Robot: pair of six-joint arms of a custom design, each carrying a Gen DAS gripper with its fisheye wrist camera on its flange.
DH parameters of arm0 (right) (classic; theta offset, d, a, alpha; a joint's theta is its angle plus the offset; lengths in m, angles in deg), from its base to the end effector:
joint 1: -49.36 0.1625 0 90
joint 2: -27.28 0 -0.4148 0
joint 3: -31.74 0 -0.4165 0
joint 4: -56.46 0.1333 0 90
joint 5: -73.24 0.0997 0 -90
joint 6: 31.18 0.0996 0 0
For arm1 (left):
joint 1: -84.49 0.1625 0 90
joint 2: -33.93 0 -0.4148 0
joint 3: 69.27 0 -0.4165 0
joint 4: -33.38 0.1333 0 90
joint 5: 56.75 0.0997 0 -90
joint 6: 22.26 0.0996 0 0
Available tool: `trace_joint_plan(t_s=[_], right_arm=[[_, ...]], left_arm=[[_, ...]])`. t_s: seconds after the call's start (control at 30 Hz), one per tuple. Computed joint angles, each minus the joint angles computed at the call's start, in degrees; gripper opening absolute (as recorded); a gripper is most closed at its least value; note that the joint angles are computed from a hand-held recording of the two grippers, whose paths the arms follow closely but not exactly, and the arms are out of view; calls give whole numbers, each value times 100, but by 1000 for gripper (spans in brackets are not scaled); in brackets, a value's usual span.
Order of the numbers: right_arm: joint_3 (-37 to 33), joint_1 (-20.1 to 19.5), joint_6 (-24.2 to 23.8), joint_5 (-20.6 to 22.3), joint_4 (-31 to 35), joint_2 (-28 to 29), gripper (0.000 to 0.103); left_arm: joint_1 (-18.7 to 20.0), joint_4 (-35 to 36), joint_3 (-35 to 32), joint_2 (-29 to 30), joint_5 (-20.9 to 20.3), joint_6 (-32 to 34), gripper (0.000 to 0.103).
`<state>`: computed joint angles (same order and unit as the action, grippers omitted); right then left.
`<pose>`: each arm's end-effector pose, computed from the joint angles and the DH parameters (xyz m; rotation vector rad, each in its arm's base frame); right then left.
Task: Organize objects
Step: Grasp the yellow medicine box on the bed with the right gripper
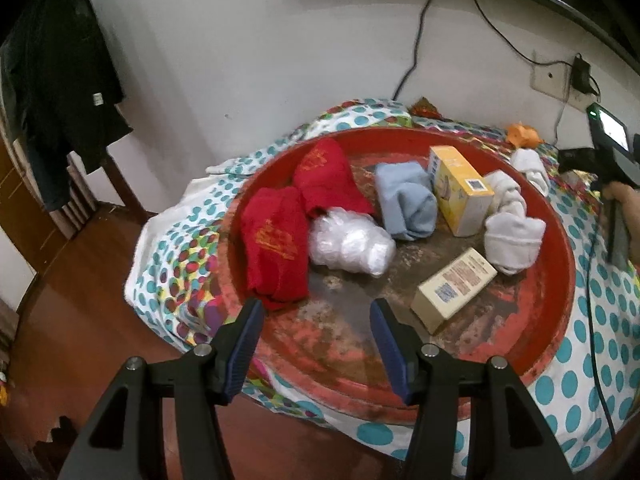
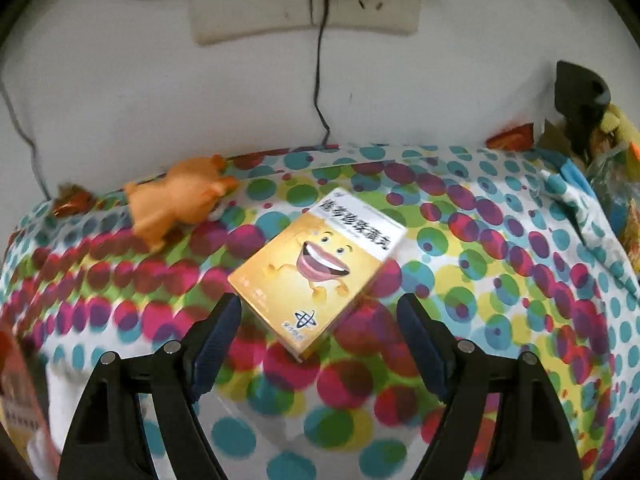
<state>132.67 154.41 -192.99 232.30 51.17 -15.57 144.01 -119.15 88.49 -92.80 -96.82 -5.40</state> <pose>0.1600 -0.4400 0.0024 -0.5022 -1.9266 1.0074 0.0653 -0.3022 0.2777 0.6283 2.1640 -0.7490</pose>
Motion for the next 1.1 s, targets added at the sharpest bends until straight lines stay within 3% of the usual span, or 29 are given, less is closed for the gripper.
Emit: trace_joint_plan(t_s=[0.1, 0.27, 0.47, 0.57, 0.77, 0.87, 1.1], right_arm=[[45, -151, -137, -76, -200, -63, 77], [244, -234, -774, -206, -729, -245, 75], [553, -335, -1172, -466, -733, -539, 76], [805, -398, -978, -565, -679, -756, 87], [1120, -446, -126, -1042, -794, -1089, 92], [640, -386, 446, -645, -237, -739, 94], [-359, -409, 1039, 89, 704, -50, 98]], left_arm=[[-161, -48, 121, -61, 82, 103, 57], [-464, -16, 281, -152, 223, 130, 57], [-693, 406, 256, -207, 119, -168, 57], [-742, 397, 214, -119, 8, -282, 57], [-726, 323, 240, -13, -26, -245, 57], [-648, 352, 196, 17, -111, -235, 57], [-586, 224, 191, 136, -110, -130, 57]])
